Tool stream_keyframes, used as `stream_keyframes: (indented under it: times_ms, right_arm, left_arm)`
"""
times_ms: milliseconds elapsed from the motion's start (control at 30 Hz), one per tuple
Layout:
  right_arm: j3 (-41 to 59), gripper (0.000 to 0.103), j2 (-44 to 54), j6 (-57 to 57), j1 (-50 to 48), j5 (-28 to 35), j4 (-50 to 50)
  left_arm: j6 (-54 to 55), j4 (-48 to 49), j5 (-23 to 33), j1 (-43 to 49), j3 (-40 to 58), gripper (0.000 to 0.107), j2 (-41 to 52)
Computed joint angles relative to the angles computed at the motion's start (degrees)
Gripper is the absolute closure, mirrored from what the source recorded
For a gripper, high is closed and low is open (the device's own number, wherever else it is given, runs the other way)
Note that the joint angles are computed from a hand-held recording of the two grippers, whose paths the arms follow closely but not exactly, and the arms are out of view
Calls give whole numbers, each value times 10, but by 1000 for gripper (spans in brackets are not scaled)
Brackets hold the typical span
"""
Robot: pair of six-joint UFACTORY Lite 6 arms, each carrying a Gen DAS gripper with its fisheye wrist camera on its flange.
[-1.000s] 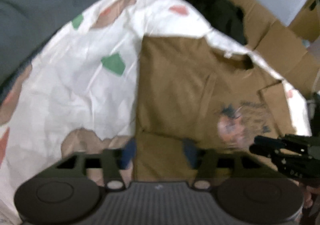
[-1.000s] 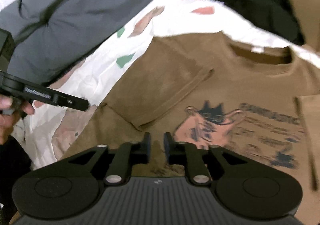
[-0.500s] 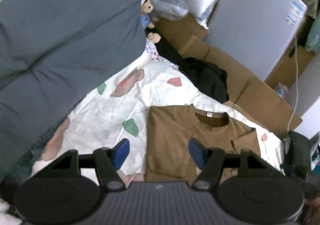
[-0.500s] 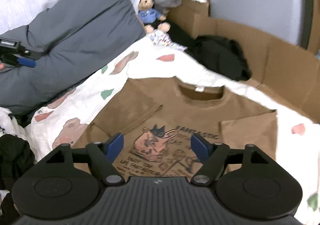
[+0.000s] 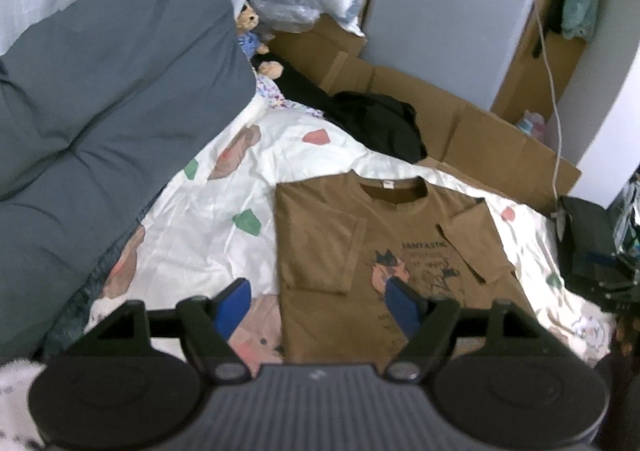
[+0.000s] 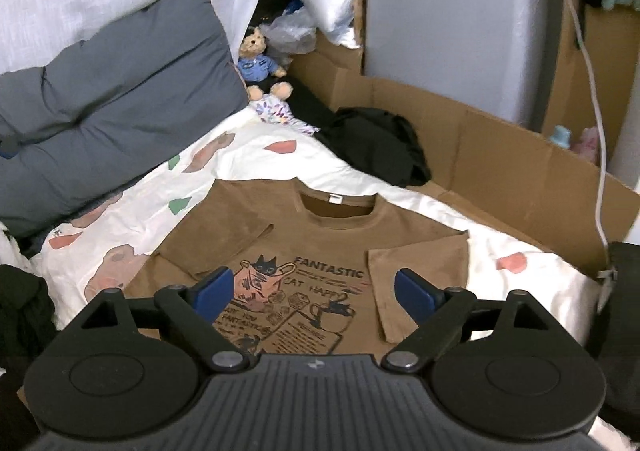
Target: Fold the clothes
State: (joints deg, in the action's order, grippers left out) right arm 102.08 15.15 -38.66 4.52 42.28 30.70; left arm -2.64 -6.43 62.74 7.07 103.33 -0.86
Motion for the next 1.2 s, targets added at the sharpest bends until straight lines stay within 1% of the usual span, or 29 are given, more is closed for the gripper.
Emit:
stream_keyframes:
  times_ms: [67,200,300,433,533,667,900,1067,1200]
  right_arm:
    - [-21,12,-25,-6,-17,5,7]
    - [-55,12,-64,-22,-51,13,20]
    - [-90,12,-96,-40,-81,20,29]
    - [-118,12,-124,-62,-115,28,45]
    - [-138,12,-143,-77,-143,37,56]
    - [-159,12,-160,-102,-188,56,69]
    - [-205,12,-161,-143,-248,66,88]
    - [-247,12,-144,-146,-258,61,73]
    - [-290,12,-130,-155,-258,63,60]
  left_arm:
    - [-17,20,-1,-27,-28,30,-22]
    - [-73,92,-13,-102,-89,30,-66]
    - [-90,92,-27,-127,-122,30,-89]
    - [-130,122,-36,-169,-147,30,-109]
    - [-160,127,-44,-196,-168,30,-123]
    - [-221,169,-56,-253,-208,28,-145]
    - [-291,170,-94,-267,-324,28,-189]
    - [-329,180,-114,-271,-405,28,-205]
    - [-340,162,-141,-258,-475,28,-220]
